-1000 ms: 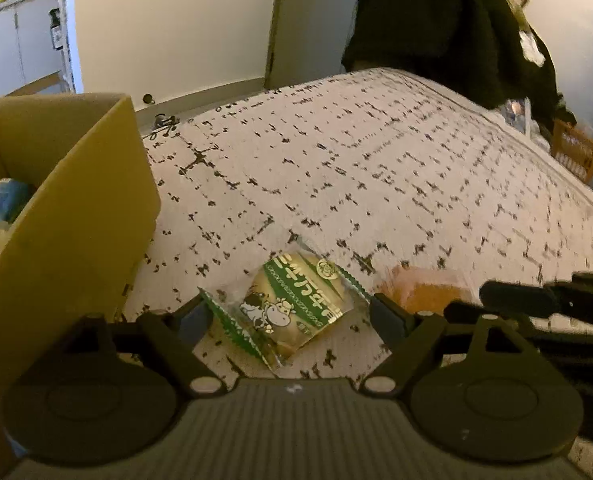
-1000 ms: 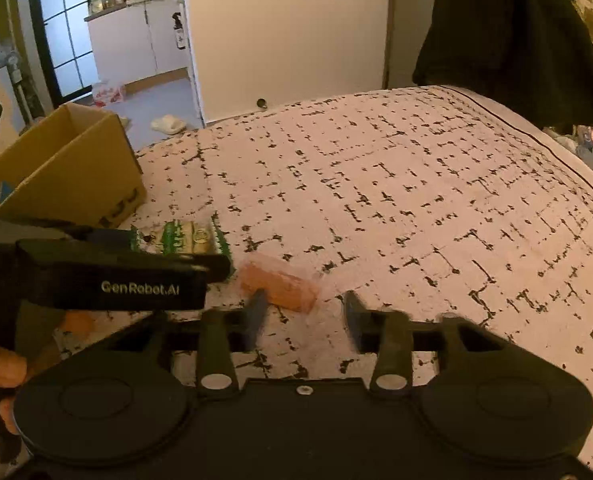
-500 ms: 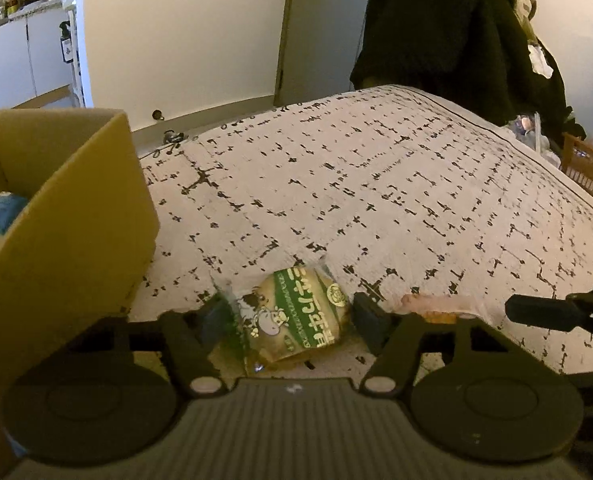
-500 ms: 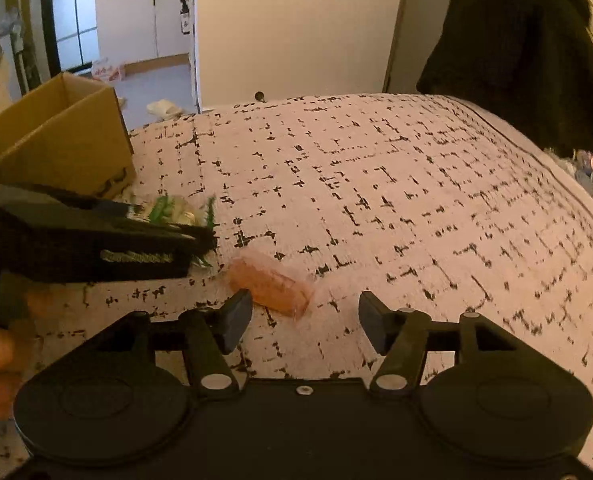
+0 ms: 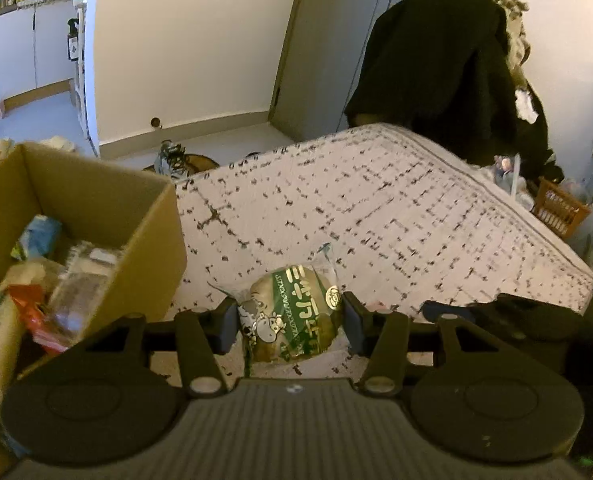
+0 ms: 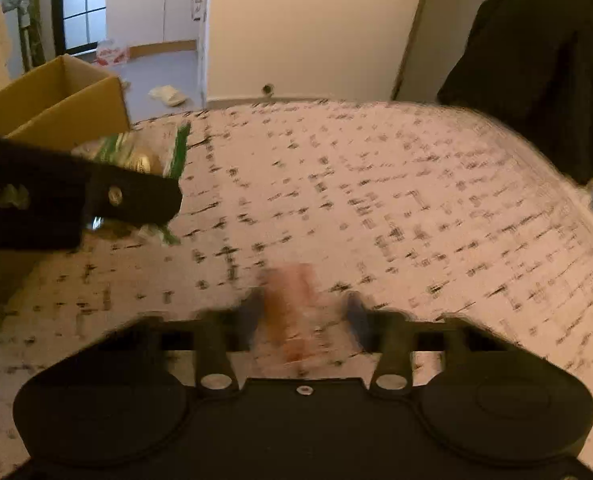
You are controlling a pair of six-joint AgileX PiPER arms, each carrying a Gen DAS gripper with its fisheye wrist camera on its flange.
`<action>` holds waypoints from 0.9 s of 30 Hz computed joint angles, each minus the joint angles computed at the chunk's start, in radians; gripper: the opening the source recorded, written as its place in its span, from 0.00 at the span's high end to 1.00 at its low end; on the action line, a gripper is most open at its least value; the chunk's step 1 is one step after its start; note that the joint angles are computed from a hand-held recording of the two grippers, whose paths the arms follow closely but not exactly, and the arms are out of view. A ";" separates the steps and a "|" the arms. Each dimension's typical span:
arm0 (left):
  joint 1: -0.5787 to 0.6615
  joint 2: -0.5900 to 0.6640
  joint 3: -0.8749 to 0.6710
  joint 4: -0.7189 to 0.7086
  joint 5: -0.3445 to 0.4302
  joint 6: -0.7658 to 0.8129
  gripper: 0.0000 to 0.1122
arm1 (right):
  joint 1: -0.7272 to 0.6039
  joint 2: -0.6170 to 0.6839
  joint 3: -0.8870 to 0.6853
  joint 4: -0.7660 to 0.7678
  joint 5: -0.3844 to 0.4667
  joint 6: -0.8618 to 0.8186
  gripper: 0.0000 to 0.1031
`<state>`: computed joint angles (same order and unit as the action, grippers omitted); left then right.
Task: Organize snacks
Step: 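Grasp the green packet with the left gripper while the right grasps the pink candy, then lower the green packet and pink candy into the box and open both grippers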
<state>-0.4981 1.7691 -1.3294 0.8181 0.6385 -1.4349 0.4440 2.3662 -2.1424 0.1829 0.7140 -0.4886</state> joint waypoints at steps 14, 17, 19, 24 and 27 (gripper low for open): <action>0.013 -0.190 0.080 -0.055 0.039 0.062 0.54 | 0.079 -0.191 0.046 -0.116 0.060 0.232 0.81; 0.020 -0.239 0.096 -0.065 0.056 0.080 0.54 | 0.111 -0.214 0.032 -0.149 0.076 0.285 0.81; 0.027 -0.271 0.107 -0.070 0.069 0.100 0.54 | 0.132 -0.218 0.011 -0.177 0.091 0.322 0.81; 0.060 -0.340 0.132 -0.112 0.095 0.144 0.54 | 0.184 -0.220 -0.044 -0.222 0.147 0.420 0.81; 0.084 -0.388 0.159 -0.132 0.103 0.175 0.54 | 0.221 -0.205 -0.089 -0.268 0.180 0.506 0.81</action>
<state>-0.4139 1.3813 -1.1700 0.6859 0.7419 -1.2604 0.6650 2.1617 -2.2317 -0.0856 0.8944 0.0171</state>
